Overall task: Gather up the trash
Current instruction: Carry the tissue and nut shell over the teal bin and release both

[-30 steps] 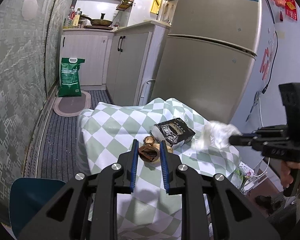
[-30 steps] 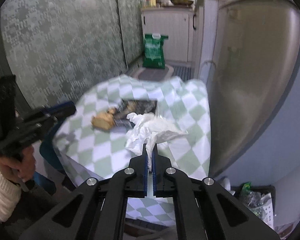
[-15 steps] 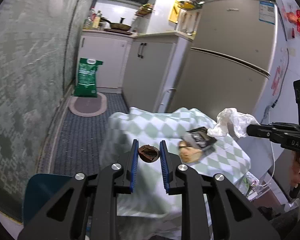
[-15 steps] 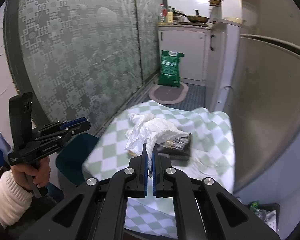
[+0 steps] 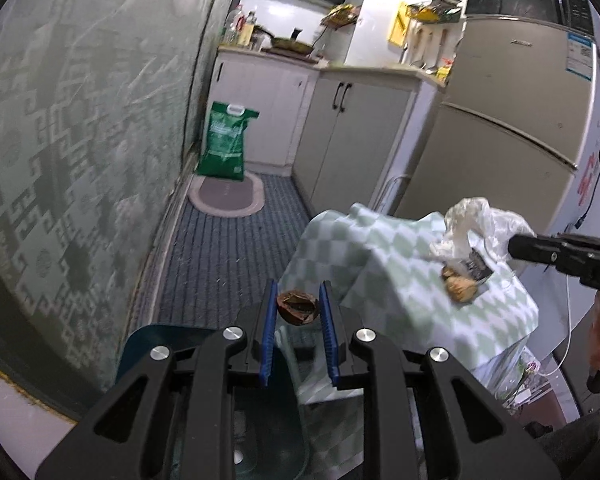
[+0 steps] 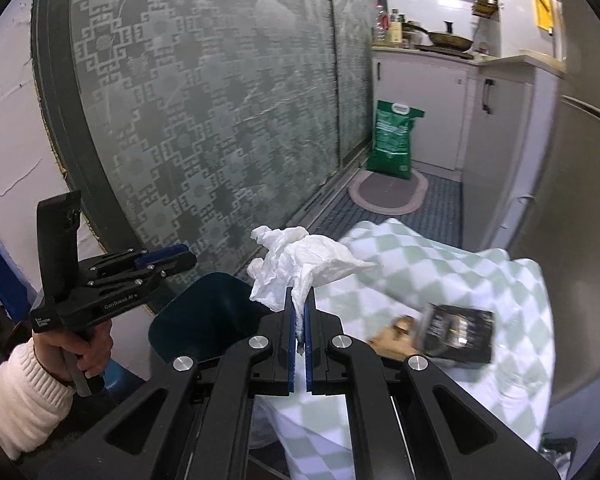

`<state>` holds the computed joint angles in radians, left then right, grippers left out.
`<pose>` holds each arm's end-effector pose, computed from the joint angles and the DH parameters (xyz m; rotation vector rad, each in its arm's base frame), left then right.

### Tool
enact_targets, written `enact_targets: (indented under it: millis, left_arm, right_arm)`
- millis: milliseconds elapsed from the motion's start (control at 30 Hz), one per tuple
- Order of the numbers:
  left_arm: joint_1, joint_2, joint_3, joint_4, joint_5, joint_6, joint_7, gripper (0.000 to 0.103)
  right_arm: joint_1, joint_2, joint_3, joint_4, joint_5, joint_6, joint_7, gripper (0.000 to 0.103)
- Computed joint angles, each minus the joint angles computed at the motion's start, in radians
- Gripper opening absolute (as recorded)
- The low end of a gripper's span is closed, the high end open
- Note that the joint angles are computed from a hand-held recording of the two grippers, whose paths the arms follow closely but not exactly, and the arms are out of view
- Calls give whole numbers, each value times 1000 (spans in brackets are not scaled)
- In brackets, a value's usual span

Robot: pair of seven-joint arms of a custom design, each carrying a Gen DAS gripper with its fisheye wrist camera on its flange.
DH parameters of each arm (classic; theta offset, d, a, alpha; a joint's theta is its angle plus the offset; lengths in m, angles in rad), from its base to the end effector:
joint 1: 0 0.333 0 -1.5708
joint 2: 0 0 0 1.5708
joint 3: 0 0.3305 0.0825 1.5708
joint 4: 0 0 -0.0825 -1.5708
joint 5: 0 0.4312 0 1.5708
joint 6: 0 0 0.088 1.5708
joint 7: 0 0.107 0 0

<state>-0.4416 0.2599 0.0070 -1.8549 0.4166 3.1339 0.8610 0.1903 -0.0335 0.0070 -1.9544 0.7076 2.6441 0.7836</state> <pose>0.6287 -0.3312 0.4910 -1.5981 1.8408 -1.2415 0.6303 0.1086 0.5678 -1.9709 1.1962 -0.4306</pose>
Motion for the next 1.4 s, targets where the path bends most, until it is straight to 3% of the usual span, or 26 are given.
enact_targets:
  millis: [167,300,367,600,1200,1267,1333,1400]
  left_arm:
    - [106,-18,-104,-35,-87,-42,112,23]
    - [150,-28,-147,-53,-147,-89,187,23]
    - [133,-31,-122,-54,-122,-125,173,22]
    - [166,-49,-142,-81,-140,-160,204,25]
    - [220,-123,-172,-185,-239,-28,282,20]
    - [222,-128,-173,-192,-250,-18,291,20]
    - [220,-131,-171,-194,-256,-17,295,20]
    - [220,-128,-172,-191,-265,-14,299,20]
  right_arm:
    - [11,50,21,53,-5,-26,21,3]
    - [15,83,40,86,-30,-48,46,3]
    - [17,100,47,103,-47,-59,67,3]
    - [25,159,73,159,-103,-99,125,3]
    - [59,300,110,281,-306,-255,258,4]
    - [65,310,108,290,-330,-279,271,16]
    - [69,308,107,282,-345,-266,290,41]
    - [64,301,109,275,-339,-260,286,44]
